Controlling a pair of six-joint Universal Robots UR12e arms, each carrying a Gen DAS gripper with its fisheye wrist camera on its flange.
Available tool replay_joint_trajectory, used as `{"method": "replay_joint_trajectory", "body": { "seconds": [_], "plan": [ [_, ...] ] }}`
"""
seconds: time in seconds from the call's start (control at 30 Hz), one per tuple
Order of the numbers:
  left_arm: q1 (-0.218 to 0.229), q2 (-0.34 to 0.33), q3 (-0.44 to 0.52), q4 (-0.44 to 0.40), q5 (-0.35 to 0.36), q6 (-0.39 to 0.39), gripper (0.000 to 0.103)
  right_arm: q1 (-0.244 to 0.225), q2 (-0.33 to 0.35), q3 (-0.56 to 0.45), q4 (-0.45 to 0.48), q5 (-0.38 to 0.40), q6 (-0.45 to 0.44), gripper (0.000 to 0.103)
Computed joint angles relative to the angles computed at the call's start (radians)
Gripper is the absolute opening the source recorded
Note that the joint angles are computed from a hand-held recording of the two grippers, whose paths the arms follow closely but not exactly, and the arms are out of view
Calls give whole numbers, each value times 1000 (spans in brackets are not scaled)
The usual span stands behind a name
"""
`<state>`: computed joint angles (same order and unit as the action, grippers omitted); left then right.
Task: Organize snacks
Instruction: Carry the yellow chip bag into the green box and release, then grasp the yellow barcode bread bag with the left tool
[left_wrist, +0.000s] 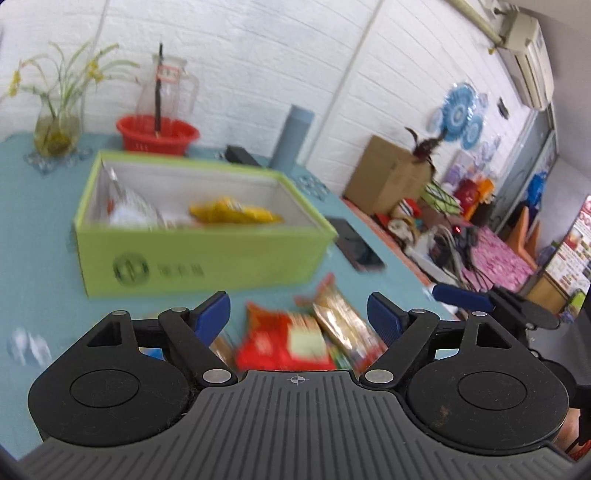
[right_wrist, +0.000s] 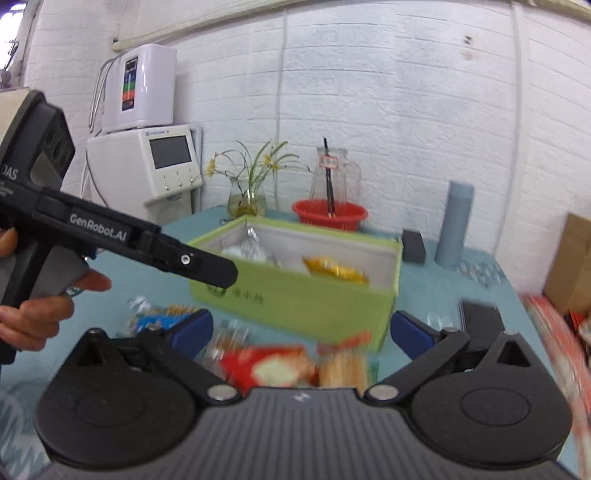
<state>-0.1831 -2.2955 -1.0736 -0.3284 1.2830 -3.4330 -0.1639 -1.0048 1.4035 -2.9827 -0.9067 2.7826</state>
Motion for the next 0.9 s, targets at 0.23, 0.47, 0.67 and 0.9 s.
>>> {"method": "replay_joint_trajectory", "body": {
  "seconds": [0.23, 0.47, 0.67, 0.9],
  "plan": [
    [-34, -6, -12, -84, -161, 11, 64, -31, -62, 152, 66, -17, 105, 102],
    [-78, -86, 163, -375, -108, 237, 29, -11, -25, 107, 118, -36, 2, 87],
    [-83, -33, 67, -354, -84, 242, 20, -20, -59, 151, 143, 1, -68, 83],
    [-88, 109, -184, -212, -13, 141, 23, -17, -123, 244, 179, 117, -179, 92]
  ]
}}
